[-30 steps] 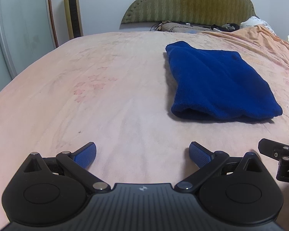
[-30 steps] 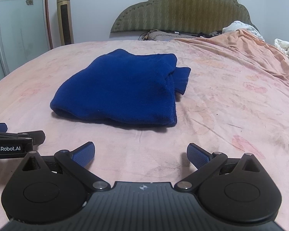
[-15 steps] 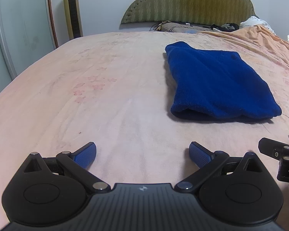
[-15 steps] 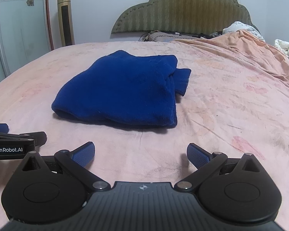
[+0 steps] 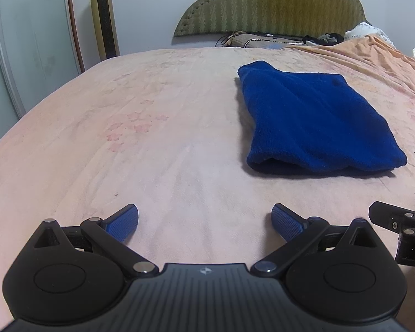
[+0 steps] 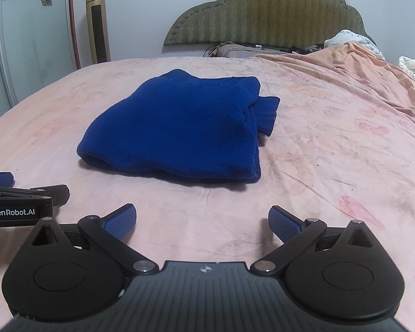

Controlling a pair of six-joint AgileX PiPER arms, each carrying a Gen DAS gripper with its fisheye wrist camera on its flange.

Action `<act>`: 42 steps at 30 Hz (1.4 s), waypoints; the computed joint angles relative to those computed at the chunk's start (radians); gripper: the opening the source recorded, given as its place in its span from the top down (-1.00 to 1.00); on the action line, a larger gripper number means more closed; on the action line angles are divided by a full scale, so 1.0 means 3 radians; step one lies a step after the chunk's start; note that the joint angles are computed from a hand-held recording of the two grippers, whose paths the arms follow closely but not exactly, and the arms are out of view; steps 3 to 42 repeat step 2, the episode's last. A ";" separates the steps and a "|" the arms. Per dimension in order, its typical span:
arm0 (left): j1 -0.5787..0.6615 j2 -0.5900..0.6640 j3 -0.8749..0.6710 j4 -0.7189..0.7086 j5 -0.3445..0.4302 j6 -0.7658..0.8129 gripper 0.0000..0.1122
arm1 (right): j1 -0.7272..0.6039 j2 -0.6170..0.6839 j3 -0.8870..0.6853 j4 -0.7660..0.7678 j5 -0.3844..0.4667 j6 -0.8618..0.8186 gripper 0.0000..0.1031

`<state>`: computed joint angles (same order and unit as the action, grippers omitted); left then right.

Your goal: Fold small clothes

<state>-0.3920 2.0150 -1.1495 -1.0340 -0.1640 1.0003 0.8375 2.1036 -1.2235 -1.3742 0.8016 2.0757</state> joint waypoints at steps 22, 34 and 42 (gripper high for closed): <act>0.0009 0.0002 -0.0011 -0.0029 0.0025 0.0035 -0.84 | -0.0013 -0.0008 0.0017 -0.0008 -0.0023 0.0015 -0.99; 0.0009 0.0002 -0.0011 -0.0029 0.0025 0.0035 -0.84 | -0.0013 -0.0008 0.0017 -0.0008 -0.0023 0.0015 -0.99; 0.0009 0.0002 -0.0011 -0.0029 0.0025 0.0035 -0.84 | -0.0013 -0.0008 0.0017 -0.0008 -0.0023 0.0015 -0.99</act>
